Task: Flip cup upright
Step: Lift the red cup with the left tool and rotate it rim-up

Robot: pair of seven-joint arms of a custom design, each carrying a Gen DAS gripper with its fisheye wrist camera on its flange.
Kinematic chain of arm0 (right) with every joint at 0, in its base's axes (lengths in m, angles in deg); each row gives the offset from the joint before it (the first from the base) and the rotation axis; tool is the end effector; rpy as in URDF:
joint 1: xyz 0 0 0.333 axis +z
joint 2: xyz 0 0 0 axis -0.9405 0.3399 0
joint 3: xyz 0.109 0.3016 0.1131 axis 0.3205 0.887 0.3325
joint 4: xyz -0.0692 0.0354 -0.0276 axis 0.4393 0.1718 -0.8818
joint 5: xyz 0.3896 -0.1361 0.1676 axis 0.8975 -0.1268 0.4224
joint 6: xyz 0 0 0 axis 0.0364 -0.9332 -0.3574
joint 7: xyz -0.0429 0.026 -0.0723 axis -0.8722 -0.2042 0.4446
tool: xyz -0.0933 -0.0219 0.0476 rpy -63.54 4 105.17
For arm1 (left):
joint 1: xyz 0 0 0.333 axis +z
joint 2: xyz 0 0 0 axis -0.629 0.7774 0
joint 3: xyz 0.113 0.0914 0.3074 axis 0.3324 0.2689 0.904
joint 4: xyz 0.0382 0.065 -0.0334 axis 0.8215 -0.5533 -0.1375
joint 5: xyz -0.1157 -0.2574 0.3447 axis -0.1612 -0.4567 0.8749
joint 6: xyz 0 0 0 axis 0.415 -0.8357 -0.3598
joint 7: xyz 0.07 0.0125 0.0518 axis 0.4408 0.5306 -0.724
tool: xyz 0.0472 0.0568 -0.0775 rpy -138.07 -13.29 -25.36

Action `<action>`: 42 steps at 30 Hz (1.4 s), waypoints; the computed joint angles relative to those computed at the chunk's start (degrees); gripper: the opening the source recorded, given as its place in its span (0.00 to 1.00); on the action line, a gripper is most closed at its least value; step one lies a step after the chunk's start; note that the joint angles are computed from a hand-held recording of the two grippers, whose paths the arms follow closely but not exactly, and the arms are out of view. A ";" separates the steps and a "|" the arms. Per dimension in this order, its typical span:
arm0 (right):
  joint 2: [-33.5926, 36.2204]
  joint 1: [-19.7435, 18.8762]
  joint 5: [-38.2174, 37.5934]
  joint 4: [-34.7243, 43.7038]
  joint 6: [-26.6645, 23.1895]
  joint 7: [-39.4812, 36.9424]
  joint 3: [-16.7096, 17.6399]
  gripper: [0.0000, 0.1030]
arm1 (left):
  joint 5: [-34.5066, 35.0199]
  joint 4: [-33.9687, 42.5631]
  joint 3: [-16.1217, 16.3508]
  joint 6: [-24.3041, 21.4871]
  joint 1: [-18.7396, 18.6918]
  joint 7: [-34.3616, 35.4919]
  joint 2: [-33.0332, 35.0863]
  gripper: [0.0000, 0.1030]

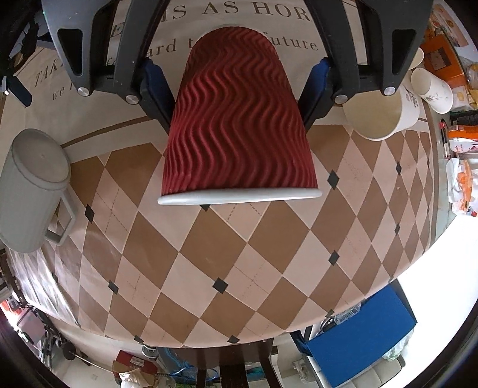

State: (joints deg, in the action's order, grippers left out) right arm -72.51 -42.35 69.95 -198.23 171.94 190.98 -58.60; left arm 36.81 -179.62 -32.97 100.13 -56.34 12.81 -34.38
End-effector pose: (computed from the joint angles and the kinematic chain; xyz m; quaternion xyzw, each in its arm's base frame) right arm 0.4374 0.3343 0.3765 0.7310 -0.6740 0.0713 0.0789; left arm 0.4624 -0.2815 0.4369 -0.7307 0.6800 0.0098 0.0593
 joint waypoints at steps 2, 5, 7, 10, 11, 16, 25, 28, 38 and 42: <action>-0.14 -0.02 -0.17 0.09 -0.06 -0.05 -0.03 1.00 | 0.35 -0.13 -0.13 -0.29 -0.08 -0.39 -0.65 0.71; -1.76 -0.21 -0.06 -1.45 0.66 -0.23 -0.04 1.00 | 0.23 -0.53 -0.30 -0.94 -0.40 -1.07 -2.29 0.71; -2.58 -0.26 0.10 -1.85 0.75 -0.22 0.20 1.00 | 0.12 -0.61 -0.38 -1.49 -0.60 -1.62 -3.37 0.71; -4.61 -0.47 0.14 -3.29 0.96 -0.41 0.49 1.00 | -0.35 -0.97 -0.46 -2.45 -1.13 -2.26 -5.48 0.71; -5.38 -0.52 0.26 -3.76 0.97 -0.35 0.67 1.00 | -0.62 -1.37 -0.49 -2.81 -1.32 -2.59 -6.52 0.71; -9.68 -0.70 0.65 -6.26 -0.16 -0.12 1.84 1.00 | -3.10 -3.75 -0.61 -4.86 -2.86 -4.19 -11.63 0.71; -18.78 -0.88 0.11 -12.12 -6.79 2.97 4.80 1.00 | -8.47 -10.10 -1.56 -8.00 -7.32 -9.16 -20.89 0.71; -22.34 -0.40 1.33 -14.99 -8.26 3.36 5.39 1.00 | -10.72 -11.83 -1.92 -8.68 -9.22 -11.45 -23.11 0.71; -30.16 -0.38 5.60 -22.48 -10.93 5.14 6.06 1.00 | -22.58 -17.57 -0.34 -4.84 -14.87 -14.52 -24.63 0.71; -31.60 -1.26 5.71 -24.33 -11.54 5.32 6.02 1.00 | -23.08 -17.66 -0.74 -3.35 -15.25 -13.70 -22.53 0.71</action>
State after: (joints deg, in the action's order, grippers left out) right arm -104.11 -43.61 75.67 -222.56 160.40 196.30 -52.58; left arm 13.73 -197.28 -33.71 96.78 -71.59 -0.90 -56.91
